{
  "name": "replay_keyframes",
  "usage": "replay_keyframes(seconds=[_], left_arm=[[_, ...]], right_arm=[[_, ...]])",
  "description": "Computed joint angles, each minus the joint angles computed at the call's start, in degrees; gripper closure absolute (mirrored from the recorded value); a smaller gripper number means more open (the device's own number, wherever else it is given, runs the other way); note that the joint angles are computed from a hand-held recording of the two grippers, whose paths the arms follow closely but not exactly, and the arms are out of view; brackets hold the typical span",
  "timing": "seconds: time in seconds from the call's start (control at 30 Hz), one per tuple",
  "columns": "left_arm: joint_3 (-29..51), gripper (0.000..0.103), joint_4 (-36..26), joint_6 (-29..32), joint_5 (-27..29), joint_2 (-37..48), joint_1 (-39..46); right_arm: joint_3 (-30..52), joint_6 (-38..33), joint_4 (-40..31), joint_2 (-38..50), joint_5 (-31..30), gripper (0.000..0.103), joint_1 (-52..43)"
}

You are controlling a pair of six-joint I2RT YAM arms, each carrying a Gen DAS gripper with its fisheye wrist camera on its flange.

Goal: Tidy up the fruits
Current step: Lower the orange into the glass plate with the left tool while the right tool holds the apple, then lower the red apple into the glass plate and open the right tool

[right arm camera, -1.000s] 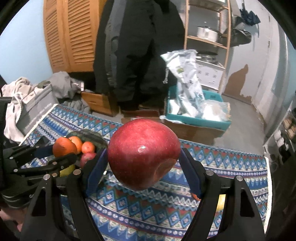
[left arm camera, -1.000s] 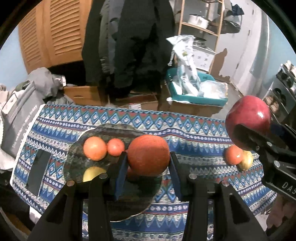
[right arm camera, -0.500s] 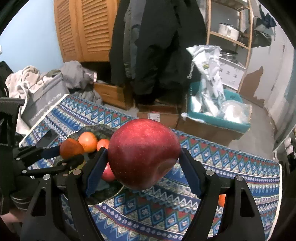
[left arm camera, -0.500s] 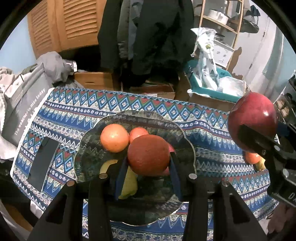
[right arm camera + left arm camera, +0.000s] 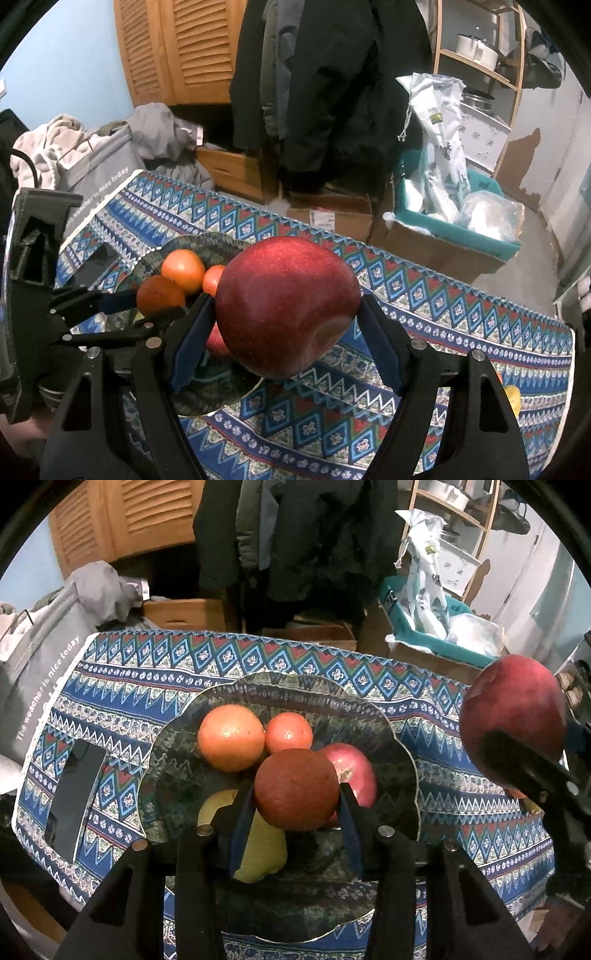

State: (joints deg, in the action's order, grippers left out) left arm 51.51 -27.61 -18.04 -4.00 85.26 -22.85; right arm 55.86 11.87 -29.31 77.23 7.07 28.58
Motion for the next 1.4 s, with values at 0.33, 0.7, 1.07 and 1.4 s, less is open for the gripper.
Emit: replay_keyframes(seconds=[0.33, 0.7, 1.07, 1.4], left_arm=[[-1.78, 0.034, -1.16, 0.83, -1.86, -4.28, 0.55], [-5.75, 0.034, -5.64, 2.06, -2.51, -10.13, 6.85], [-7.64, 0.034, -7.88, 4.04, -2.47, -14.18, 10.94], [-8.55, 0.034, -8.56, 5.32, -0.77, -16.07, 14.11]], right_arm=[[-0.18, 0.54, 0.10, 0.56, -0.56, 0.025, 0.48], [-1.57, 2.43, 1.29, 3.23, -2.99, 0.025, 3.48], [-1.66, 4.84, 3.47, 9.57, -5.19, 0.024, 9.14], [-0.98, 5.64, 5.19, 13.13, -7.30, 0.025, 10.54]])
